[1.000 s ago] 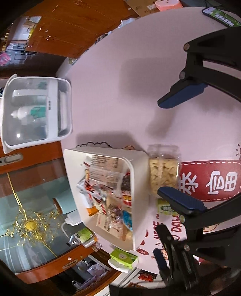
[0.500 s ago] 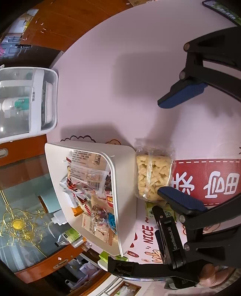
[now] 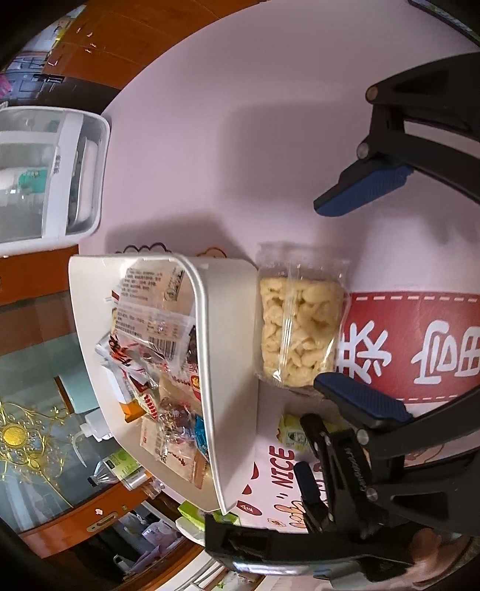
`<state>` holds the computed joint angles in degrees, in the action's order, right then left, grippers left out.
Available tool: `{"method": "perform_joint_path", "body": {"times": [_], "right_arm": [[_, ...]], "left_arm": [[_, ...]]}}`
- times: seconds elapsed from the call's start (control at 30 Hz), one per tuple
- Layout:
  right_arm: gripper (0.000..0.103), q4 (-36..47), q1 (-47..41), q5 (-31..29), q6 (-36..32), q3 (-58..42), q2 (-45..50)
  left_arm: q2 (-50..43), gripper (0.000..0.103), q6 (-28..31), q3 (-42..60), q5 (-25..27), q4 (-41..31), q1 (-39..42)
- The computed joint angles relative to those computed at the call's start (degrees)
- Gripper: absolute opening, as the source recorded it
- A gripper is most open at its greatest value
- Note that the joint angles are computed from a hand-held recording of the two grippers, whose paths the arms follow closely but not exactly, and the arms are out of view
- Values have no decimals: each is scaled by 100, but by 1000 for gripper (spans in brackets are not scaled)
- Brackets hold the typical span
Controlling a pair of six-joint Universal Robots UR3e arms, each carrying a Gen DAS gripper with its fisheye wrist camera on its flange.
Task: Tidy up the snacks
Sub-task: 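Move the left gripper to the green pastry pack while the right moves to the puffed-snack bag, then grasp the green pastry pack with the left gripper while the right grasps the clear puffed-snack bag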
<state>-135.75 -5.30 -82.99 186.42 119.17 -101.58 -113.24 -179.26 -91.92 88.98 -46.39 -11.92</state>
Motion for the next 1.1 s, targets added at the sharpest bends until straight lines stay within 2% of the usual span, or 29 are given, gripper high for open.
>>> {"method": "perform_joint_path", "body": {"times": [0.1,0.17,0.27,0.33,0.47,0.67,0.97,1.0,1.1], "right_arm": [[87,-189,214,-143,134,-126,297],[88,-348,383,-252,198,-237,549],[101,-518,574,-391,304,-354,839],[101,-669,680,-468,435,-389,1005],[103,-849,941,-769,678,-566,1426],[103,-1009,1350,-1413,842,-831,1882],[103,-840,1477,-1681,834,-1037,2249],[103,-854,1372,-1515,902,-950,2181],[101,-721,1361,-1521,902,-943,2122]], "left_arm": [[203,52,187,-276,-85,122,177],[335,49,225,-470,-106,181,289],[574,45,413,-817,-183,322,521],[734,40,552,-1038,-237,420,639],[947,40,814,-1501,-377,744,835],[951,40,1040,-1532,-545,909,943],[1098,40,1141,-1647,-916,799,1188],[1084,40,1195,-1633,-975,780,1244],[1057,39,1233,-1595,-1089,717,1337]]}}
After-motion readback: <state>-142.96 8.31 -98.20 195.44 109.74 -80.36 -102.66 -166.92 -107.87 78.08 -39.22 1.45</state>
